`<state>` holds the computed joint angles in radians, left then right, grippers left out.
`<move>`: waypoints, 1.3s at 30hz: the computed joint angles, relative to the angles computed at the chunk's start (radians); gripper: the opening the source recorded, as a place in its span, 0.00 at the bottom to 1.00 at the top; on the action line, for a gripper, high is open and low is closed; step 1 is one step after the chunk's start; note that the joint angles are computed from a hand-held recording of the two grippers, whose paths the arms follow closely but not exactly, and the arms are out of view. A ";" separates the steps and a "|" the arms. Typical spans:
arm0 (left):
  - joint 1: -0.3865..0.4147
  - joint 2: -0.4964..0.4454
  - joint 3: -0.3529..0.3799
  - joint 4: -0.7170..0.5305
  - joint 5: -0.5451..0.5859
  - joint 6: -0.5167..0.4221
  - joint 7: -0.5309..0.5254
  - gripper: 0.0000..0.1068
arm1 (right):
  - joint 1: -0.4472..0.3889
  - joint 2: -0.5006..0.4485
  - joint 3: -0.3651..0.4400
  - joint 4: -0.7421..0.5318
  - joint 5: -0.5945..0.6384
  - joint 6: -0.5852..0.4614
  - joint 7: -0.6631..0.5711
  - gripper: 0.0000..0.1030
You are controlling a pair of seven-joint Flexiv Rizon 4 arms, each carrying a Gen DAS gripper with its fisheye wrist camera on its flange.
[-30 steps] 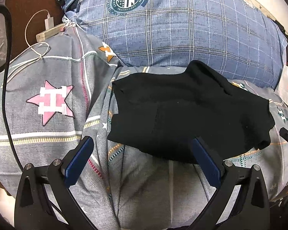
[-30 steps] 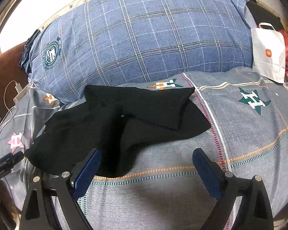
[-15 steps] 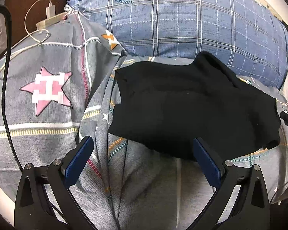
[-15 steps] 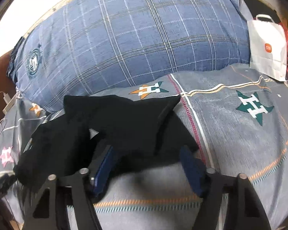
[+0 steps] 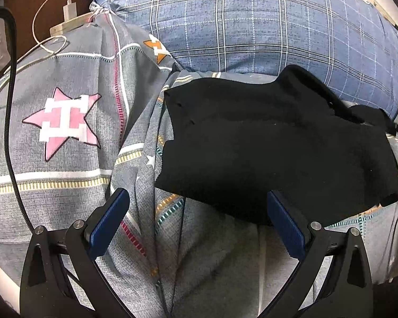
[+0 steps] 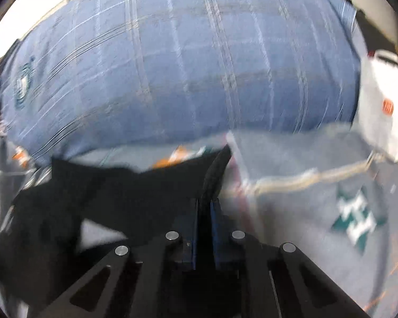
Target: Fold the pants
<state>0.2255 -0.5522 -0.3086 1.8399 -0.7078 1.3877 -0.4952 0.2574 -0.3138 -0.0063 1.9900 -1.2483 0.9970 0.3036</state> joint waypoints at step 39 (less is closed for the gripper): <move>-0.014 0.018 0.075 -0.115 -0.230 -0.518 0.021 0.09 | -0.126 0.238 0.103 0.280 -0.371 0.147 0.505 0.08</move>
<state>0.2117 -0.5337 -0.2340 1.7253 -0.9377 0.8693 -0.4740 0.1312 -0.0759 0.0963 2.2701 -1.6194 1.1439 0.8091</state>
